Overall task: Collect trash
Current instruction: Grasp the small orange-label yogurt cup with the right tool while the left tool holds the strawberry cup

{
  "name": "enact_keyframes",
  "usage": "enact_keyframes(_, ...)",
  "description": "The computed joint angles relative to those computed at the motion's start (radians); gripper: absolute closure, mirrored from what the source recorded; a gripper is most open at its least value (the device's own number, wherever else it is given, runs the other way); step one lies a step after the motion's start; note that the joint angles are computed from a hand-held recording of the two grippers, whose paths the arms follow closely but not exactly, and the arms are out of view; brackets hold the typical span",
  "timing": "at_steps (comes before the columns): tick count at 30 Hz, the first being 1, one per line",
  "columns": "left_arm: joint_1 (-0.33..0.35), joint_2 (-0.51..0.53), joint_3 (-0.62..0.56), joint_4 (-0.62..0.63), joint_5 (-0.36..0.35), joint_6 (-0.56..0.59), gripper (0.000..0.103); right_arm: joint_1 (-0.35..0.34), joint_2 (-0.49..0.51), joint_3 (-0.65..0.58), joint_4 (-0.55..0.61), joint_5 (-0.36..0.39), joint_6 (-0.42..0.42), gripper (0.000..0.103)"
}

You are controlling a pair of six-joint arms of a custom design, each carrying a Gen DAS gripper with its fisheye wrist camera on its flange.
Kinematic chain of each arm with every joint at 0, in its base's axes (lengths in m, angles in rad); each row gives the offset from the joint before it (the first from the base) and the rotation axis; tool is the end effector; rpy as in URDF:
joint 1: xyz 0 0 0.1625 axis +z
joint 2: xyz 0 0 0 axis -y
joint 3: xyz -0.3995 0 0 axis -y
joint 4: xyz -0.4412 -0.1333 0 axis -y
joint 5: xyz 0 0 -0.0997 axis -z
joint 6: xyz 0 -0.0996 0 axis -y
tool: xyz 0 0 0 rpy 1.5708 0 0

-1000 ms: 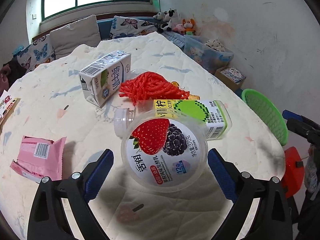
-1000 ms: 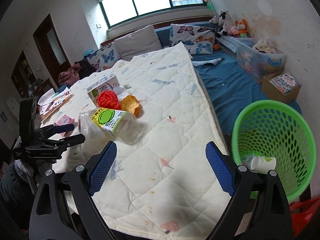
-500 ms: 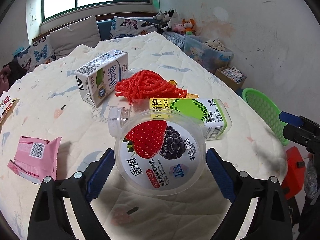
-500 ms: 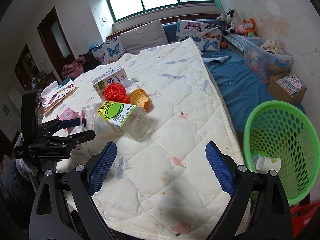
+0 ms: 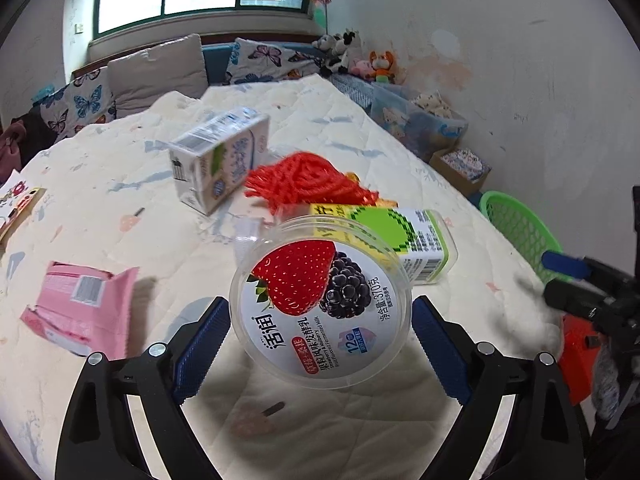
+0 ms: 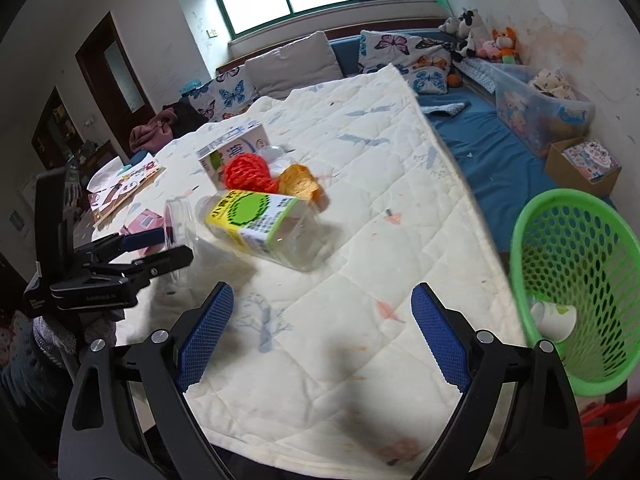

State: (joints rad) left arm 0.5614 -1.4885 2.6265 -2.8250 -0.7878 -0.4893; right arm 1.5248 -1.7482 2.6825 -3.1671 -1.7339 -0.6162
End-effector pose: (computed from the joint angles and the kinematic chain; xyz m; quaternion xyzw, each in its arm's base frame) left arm -0.1668 -0.3454 0.1016 0.2159 0.8974 -0.2988 0.2423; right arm 0.1018 -0.3358 0.1847 0.2397 -0.9120 0.2813 0.1782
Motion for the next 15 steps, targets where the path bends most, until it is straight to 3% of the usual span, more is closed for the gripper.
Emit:
enact_keyframes(7, -0.049, -0.176, 0.059, 0.079, 0.048, -0.036, 0.015, 0.069, 0.108, -0.011, -0.022, -0.017, 0.063, 0.013)
enact_keyframes(15, -0.100, -0.446, 0.125, 0.274, 0.105, -0.098, 0.015, 0.171, 0.304, -0.043, -0.102, -0.070, 0.091, 0.013)
